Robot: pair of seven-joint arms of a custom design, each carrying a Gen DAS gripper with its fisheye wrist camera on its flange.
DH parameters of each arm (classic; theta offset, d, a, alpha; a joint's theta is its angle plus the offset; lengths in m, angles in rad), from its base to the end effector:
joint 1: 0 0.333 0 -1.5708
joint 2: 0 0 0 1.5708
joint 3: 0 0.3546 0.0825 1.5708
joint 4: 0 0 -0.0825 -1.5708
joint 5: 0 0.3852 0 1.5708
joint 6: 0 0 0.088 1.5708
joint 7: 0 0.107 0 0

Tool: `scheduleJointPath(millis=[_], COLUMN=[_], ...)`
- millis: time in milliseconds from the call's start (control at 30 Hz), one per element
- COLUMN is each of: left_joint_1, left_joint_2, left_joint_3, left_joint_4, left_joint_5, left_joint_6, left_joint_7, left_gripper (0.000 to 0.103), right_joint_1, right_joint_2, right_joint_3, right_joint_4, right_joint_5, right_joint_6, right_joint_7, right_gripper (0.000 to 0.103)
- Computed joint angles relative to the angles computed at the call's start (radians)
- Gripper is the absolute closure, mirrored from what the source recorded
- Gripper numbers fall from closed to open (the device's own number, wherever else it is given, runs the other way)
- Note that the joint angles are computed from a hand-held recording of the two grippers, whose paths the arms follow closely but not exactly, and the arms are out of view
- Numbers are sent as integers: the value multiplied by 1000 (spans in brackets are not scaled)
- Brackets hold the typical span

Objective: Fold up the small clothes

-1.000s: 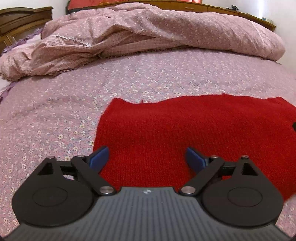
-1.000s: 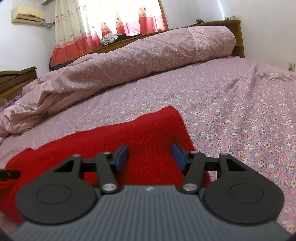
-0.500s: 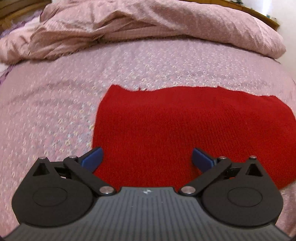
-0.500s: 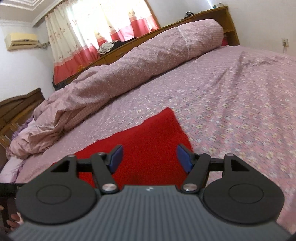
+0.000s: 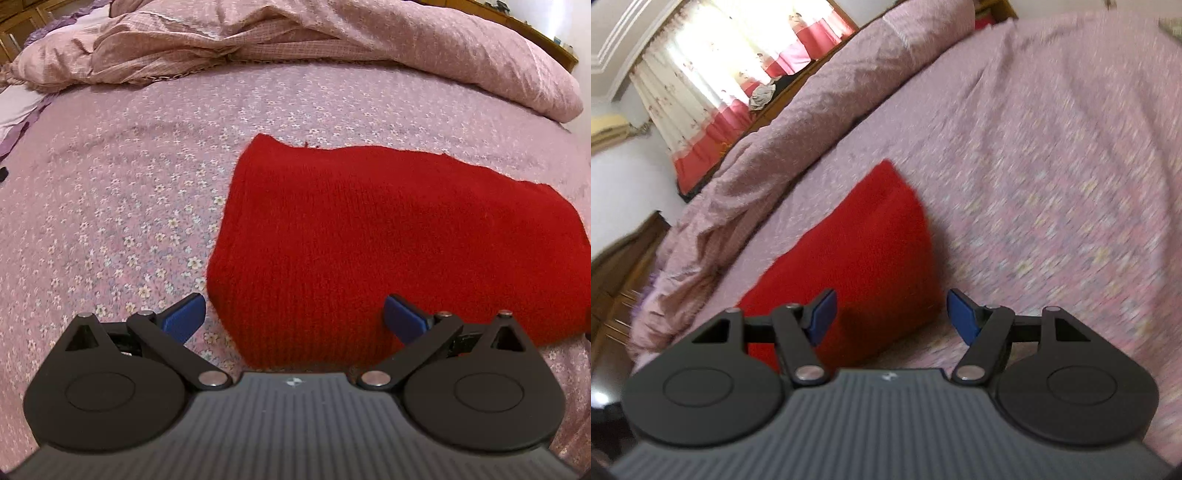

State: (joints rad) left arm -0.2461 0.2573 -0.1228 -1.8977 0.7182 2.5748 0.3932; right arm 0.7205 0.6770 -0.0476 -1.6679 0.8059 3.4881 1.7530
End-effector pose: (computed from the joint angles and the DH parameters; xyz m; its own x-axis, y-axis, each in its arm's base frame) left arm 0.6123 -0.2419 0.4475 0.2731 -0.9615 0.0317 -0.7767 -0.2399 -0.5824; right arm 0.6181 0.3935 0.3599 -0.0500 -0.7845 -0.6181 -0.5800 0.5267 -0.6214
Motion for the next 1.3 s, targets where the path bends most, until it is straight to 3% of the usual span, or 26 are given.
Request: scheduleJointPath(millis=[67,133,267,533,667,700,800,833,933,1000,1067,1100,1167,1300], left_joint_1=[-1,2,14,30,23,23,20,17,3,-16,-41,-53,-67,-41], left_joint_2=[3,9,19,37,41,42,43,44,44,37,22,15,-1,-12], left_joint_3=[0,-3,-11,-10,-3,-2,1,3,10,20,34,40,40,16], left_joint_4=[0,-1,-6,-18,-17,-17,-19,-18,-10,-2,0,5,7,5], left_joint_5=[0,-14,-72,-177,-175,-178,-181,-175,-143,-101,-19,31,121,144], left_joint_6=[-3,-1,14,55,60,62,65,64,45,18,-15,-39,-81,-95], left_joint_7=[-4,2,19,52,49,45,32,29,17,-20,-76,-103,-150,-166], left_gripper=[0,0,0,0,0,0,0,0,0,0,0,0,0,0], right_joint_1=[32,58,-35,11,1,-10,-117,-132,-69,19,42,34,-33,-160], right_joint_2=[24,43,81,152,170,167,168,174,190,210,225,227,220,223], right_joint_3=[-25,-69,45,-3,14,29,168,184,95,-29,-64,-52,44,217], right_joint_4=[46,63,103,200,238,239,233,239,279,320,339,344,327,289], right_joint_5=[94,68,22,85,111,117,30,13,65,152,169,164,91,-66], right_joint_6=[-12,-31,29,59,60,60,101,104,57,8,-1,6,50,150], right_joint_7=[-65,14,101,64,38,45,147,173,149,108,109,117,149,259], right_gripper=[31,31,29,28,28,28,28,28,28,29,29,29,29,29])
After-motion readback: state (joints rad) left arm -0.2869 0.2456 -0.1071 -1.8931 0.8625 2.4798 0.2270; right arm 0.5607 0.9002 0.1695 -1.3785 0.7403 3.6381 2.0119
